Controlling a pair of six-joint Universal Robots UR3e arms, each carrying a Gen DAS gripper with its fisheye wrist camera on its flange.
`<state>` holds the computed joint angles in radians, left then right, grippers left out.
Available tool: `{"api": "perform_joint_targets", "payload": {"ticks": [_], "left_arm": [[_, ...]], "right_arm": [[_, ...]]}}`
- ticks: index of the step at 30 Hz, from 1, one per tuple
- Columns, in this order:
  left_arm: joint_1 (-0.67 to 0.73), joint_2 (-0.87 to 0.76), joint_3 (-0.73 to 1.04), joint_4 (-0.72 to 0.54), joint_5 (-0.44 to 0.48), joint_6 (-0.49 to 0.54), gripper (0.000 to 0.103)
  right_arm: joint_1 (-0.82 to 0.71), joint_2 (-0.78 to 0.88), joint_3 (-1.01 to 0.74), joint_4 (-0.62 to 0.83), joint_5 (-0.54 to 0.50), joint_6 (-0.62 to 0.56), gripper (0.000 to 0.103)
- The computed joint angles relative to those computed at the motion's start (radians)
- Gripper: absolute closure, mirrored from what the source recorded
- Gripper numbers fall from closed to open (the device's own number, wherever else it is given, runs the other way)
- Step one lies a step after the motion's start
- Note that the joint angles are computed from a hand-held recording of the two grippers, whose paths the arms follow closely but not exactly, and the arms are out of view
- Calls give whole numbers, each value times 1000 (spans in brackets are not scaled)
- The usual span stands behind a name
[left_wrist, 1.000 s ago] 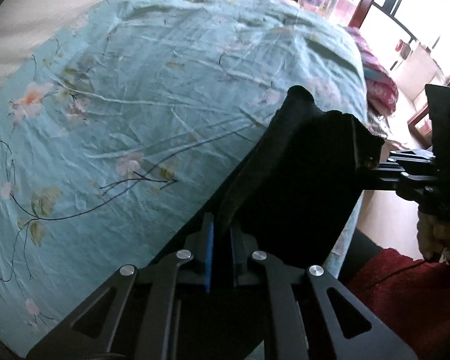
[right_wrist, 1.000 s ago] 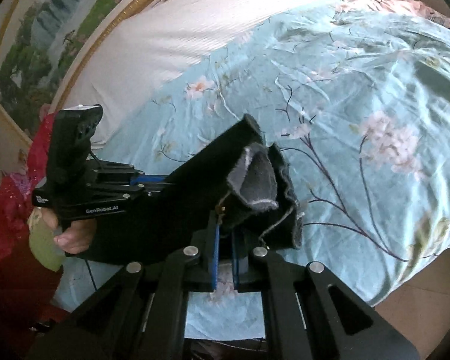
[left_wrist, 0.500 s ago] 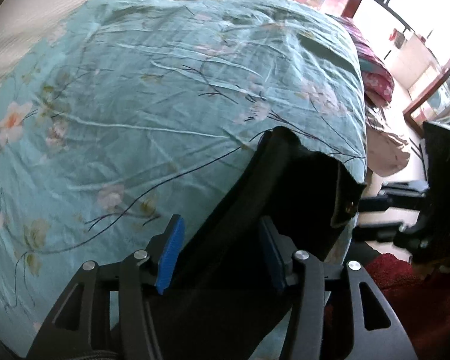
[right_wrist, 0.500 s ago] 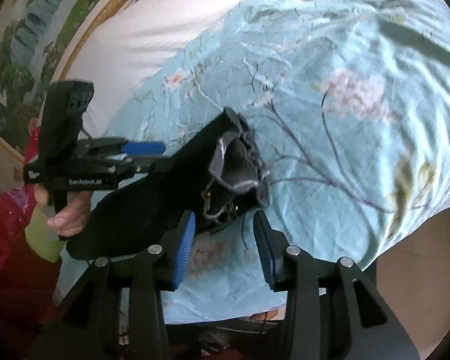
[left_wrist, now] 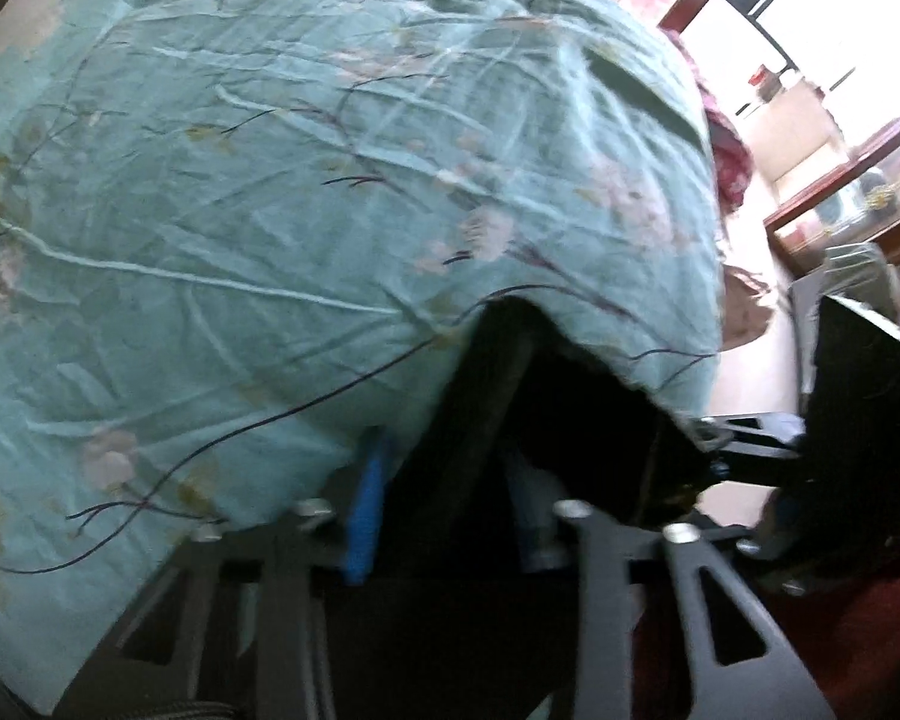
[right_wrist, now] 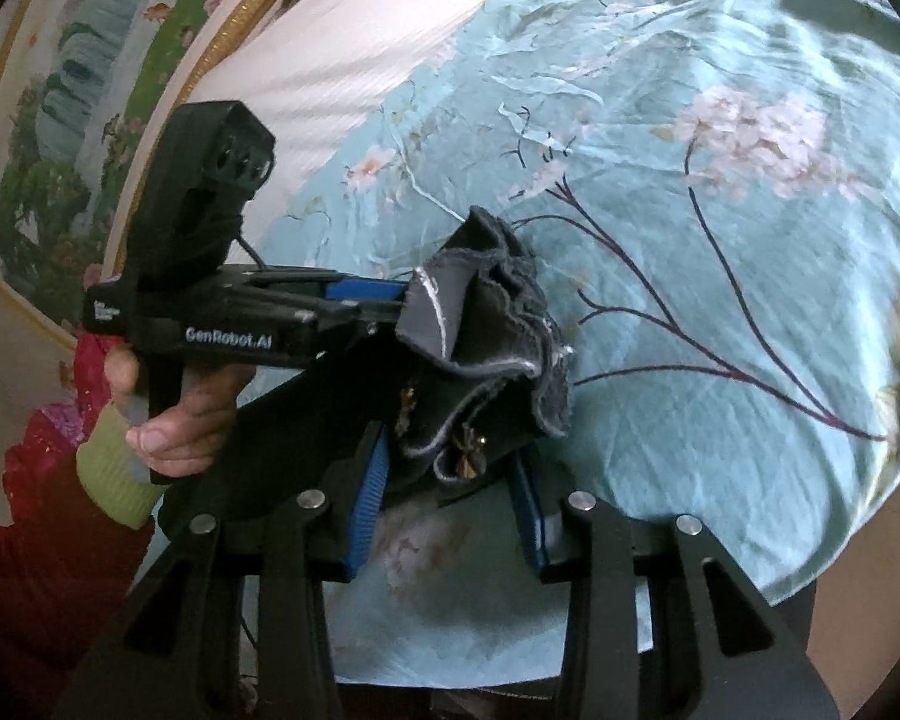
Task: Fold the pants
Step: 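Lower the held pants onto the bed with both grippers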
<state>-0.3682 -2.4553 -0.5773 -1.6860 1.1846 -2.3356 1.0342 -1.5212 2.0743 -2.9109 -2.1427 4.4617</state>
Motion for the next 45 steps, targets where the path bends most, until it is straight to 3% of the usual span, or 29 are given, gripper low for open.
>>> {"api": "perform_joint_targets", "payload": {"ticks": [1,2,3,12,17,25,34,38,45], "left_arm": [[1,27,-51,31,-12,8,86],[2,51,-96,65,-19,10,90],[7,86,-157,111,-29,13,91],[133,338,-399,167,-165,39,93],[248,500,-518,137,-240,89,93],[471,721,-727,95,-310,189,93],[686,758,-895,129,-321,205,93],[753,755,-976,180,-307,193,99],[818,730,-1066,255,-284,163,99]], "right_arm": [[0,1,-7,18,-3,-6,72],[-6,-2,-5,22,9,-14,83],[-14,-6,2,10,23,-22,87],[-25,28,-96,-115,62,-242,89],[-62,107,-264,-139,181,-422,89],[-113,287,-536,-76,378,-566,89],[-174,499,-784,31,550,-629,89],[-180,586,-895,110,598,-646,89],[-182,703,-1068,261,643,-681,87]]}}
